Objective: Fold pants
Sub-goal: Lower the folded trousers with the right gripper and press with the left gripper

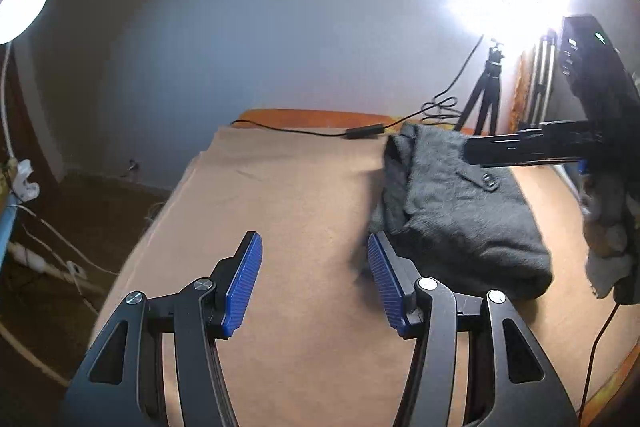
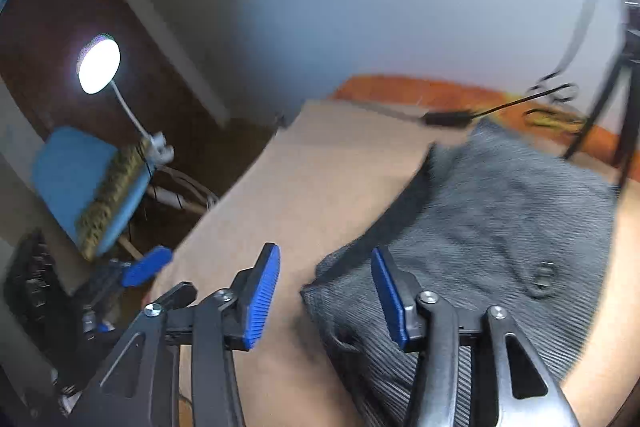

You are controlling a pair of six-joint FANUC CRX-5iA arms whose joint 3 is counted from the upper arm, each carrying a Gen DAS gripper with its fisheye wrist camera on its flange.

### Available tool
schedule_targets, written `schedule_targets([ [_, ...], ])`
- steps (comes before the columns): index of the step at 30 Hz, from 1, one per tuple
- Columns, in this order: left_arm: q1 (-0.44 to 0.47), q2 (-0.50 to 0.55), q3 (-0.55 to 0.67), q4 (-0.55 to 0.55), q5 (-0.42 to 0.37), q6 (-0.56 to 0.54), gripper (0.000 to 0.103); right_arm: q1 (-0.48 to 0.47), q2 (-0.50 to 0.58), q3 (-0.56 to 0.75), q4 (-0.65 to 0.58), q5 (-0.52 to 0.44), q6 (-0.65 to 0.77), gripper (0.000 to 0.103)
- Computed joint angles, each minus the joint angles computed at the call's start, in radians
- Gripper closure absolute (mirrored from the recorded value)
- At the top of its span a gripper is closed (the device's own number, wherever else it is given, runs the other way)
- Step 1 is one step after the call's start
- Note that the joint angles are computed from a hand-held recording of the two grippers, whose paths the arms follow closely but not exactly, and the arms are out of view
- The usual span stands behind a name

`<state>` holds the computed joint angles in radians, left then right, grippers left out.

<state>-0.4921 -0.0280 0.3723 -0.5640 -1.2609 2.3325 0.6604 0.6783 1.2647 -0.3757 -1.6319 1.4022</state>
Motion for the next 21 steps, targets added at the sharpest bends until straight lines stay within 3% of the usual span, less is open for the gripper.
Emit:
schedule_targets([
  [4, 0.014, 0.046, 0.024, 0.083, 0.071, -0.057, 0.042, -0.045, -0.101, -0.141, 0.06, 0.069, 0.028, 0.039],
  [9, 0.038, 0.117, 0.062, 0.192, 0.143, -0.081, 0.039, -0.124, -0.11, -0.175, 0.096, 0.067, -0.014, 0.038],
  [12, 0.03, 0.176, 0.122, 0.186, 0.13, -0.079, 0.036, -0.163, -0.097, -0.174, 0.092, 0.066, -0.051, 0.037],
  [16, 0.032, 0.256, 0.203, 0.168, 0.047, -0.087, 0.036, -0.197, -0.074, -0.165, 0.084, 0.063, -0.081, 0.035],
  [18, 0.043, 0.275, 0.212, 0.17, 0.007, -0.083, 0.036, -0.211, -0.053, -0.144, 0.079, 0.054, -0.087, 0.034],
  [21, 0.072, 0.263, 0.166, 0.215, 0.016, -0.079, 0.033, -0.225, -0.025, -0.116, 0.067, 0.045, -0.088, 0.034],
])
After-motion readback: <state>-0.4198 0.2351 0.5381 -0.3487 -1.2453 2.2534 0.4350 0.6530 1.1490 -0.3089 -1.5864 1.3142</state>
